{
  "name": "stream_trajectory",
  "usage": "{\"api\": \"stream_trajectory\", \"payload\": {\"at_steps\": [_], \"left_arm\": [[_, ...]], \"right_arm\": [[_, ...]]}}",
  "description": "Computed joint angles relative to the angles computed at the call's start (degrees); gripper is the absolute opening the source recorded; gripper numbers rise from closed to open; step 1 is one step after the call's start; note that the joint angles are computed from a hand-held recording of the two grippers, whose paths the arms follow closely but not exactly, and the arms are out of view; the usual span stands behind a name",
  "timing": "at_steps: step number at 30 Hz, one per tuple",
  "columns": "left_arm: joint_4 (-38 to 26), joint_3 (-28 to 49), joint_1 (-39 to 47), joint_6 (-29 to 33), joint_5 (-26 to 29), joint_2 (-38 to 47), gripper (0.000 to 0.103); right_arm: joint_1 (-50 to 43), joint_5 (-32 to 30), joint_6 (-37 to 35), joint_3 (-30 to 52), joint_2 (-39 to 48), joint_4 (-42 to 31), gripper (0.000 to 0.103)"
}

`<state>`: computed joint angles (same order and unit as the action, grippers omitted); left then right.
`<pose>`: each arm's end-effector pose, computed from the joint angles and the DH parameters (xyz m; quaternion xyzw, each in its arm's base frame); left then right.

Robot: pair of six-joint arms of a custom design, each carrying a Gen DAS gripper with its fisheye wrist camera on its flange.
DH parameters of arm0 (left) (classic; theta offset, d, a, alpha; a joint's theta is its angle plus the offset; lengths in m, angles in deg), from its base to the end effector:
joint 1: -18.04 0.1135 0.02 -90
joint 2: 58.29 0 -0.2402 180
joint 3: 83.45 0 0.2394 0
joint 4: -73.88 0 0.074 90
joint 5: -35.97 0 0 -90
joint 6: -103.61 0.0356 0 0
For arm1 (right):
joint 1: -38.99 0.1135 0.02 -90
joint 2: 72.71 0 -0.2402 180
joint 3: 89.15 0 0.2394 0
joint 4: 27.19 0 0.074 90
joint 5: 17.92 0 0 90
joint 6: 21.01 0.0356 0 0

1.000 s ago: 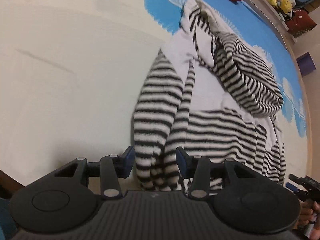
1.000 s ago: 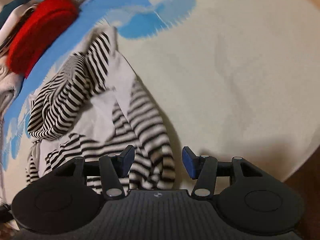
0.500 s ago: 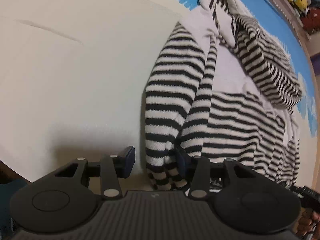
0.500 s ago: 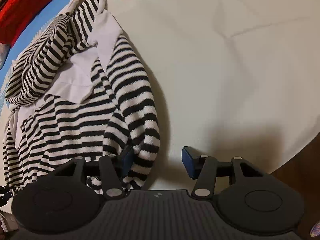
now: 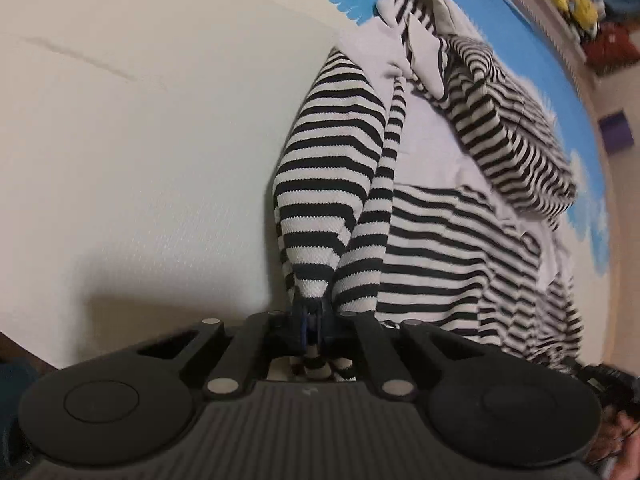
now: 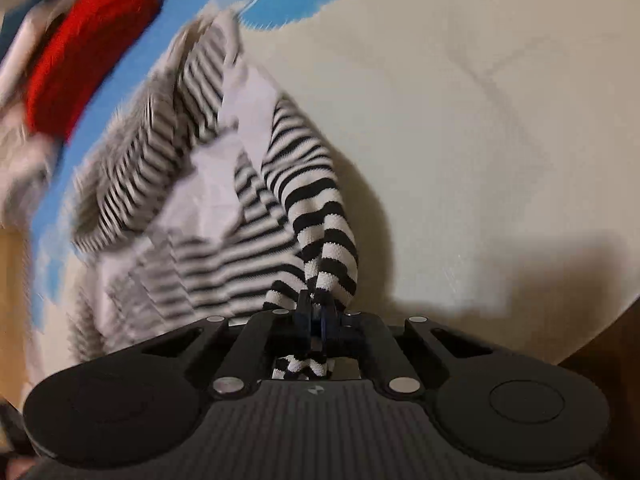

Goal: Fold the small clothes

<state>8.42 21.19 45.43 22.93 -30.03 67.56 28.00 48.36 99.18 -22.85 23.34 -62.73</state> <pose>0.3530 0.1666 0.1152 -0.1476 0.9666 -0.1883 0.0924 0.2950 -0.0427 0.1367 0.2950 0.9104 0.2329 0.1730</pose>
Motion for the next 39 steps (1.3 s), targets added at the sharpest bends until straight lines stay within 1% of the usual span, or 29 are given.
{"api": "stream_trajectory", "payload": {"at_steps": [1,2,3,4,5,6,8,9,10,11,12,13,15,19,20,23,25,26,29,32,33,34,35,36,37,39], "left_arm": [[0.00,-0.09,-0.26,-0.13,-0.64,0.11,0.007],[0.19,-0.43,-0.76,0.17,-1.93,0.23,0.009],[0.15,-0.63,-1.21,0.83,-3.36,0.52,0.012],[0.18,-0.91,-1.65,1.16,-4.51,0.70,0.018],[0.22,-1.01,-1.81,1.26,-5.01,0.80,0.019],[0.37,-1.09,-1.91,1.15,-5.02,0.75,0.019],[0.77,-1.64,-2.07,1.25,-4.76,0.39,0.019],[1.00,-1.71,-2.06,1.60,-4.97,0.33,0.019],[1.76,-2.45,-2.36,1.65,-5.31,-0.14,0.015],[2.41,-3.23,-2.55,2.05,-5.09,-0.73,0.005],[2.86,-4.06,-2.48,2.80,-4.53,-1.53,0.004],[3.81,-5.47,-2.48,3.54,-4.19,-3.01,0.004],[5.46,-8.08,-2.43,4.82,-3.04,-6.42,0.004],[5.91,-11.53,-0.63,7.42,1.30,-12.83,0.004],[5.35,-12.21,0.08,8.54,3.17,-14.80,0.003],[2.85,-13.70,1.93,11.04,8.30,-20.31,0.003],[-0.26,-13.85,4.07,13.43,11.86,-23.69,0.003],[-2.55,-13.50,5.54,15.26,13.70,-25.05,0.003],[-12.18,-11.01,10.35,22.38,17.50,-27.95,0.003],[-24.34,-6.74,16.27,30.99,23.56,-28.40,0.003],[-27.20,-5.50,17.58,32.89,25.49,-28.17,0.003],[-28.45,-4.80,18.16,33.45,26.85,-27.82,0.003],[-28.28,-4.43,18.01,32.26,27.74,-27.36,0.003],[-27.05,-4.12,17.32,30.23,28.00,-26.53,0.003],[-25.64,-3.69,16.53,28.92,27.69,-25.55,0.003],[-18.43,-4.26,12.40,21.78,24.74,-24.36,0.003]], "right_arm": [[-0.91,-0.91,0.16,0.15,0.14,-0.18,0.004],[-0.95,-0.47,-0.44,0.64,0.48,-1.04,0.009],[-0.38,0.66,-1.52,1.28,1.08,-2.18,0.010],[0.52,1.81,-2.72,1.92,1.94,-3.29,0.010],[1.44,2.48,-3.61,2.34,2.88,-4.09,0.012],[2.31,3.07,-4.36,2.69,3.62,-4.78,0.016],[3.04,4.78,-4.94,3.01,4.04,-5.40,0.020],[3.20,5.29,-4.84,3.17,4.11,-5.50,0.020],[3.21,5.37,-4.73,3.12,4.20,-5.26,0.020],[3.37,5.42,-4.76,3.12,4.15,-5.16,0.019],[3.74,5.86,-5.28,3.16,4.07,-5.07,0.010],[4.06,6.43,-6.16,2.77,3.44,-4.74,0.005],[3.69,5.94,-6.68,1.20,0.84,-3.50,0.003],[0.11,1.67,-6.63,-0.54,-5.30,-2.68,0.003],[-1.16,0.55,-6.92,-0.87,-7.14,-2.88,0.003],[-6.14,-5.35,-5.75,-2.60,-13.78,-3.38,0.003],[-8.82,-8.30,-6.43,-3.19,-18.39,-5.44,0.003],[-10.16,-9.66,-7.72,-3.35,-21.06,-7.21,0.002],[-15.34,-15.74,-12.24,-3.13,-28.52,-14.51,0.002],[-22.40,-21.77,-19.87,-0.58,-35.53,-26.85,0.002],[-25.73,-25.09,-22.67,0.41,-37.75,-31.17,0.002],[-29.07,-27.98,-26.07,1.64,-38.88,-35.37,0.002],[-31.49,-29.73,-28.89,2.89,-39.20,-38.51,0.002],[-32.73,-30.56,-30.03,3.61,-39.33,-39.75,0.002],[-33.17,-30.80,-29.93,4.09,-38.95,-39.80,0.002],[-30.44,-28.82,-25.78,3.19,-37.63,-34.70,0.002]]}}
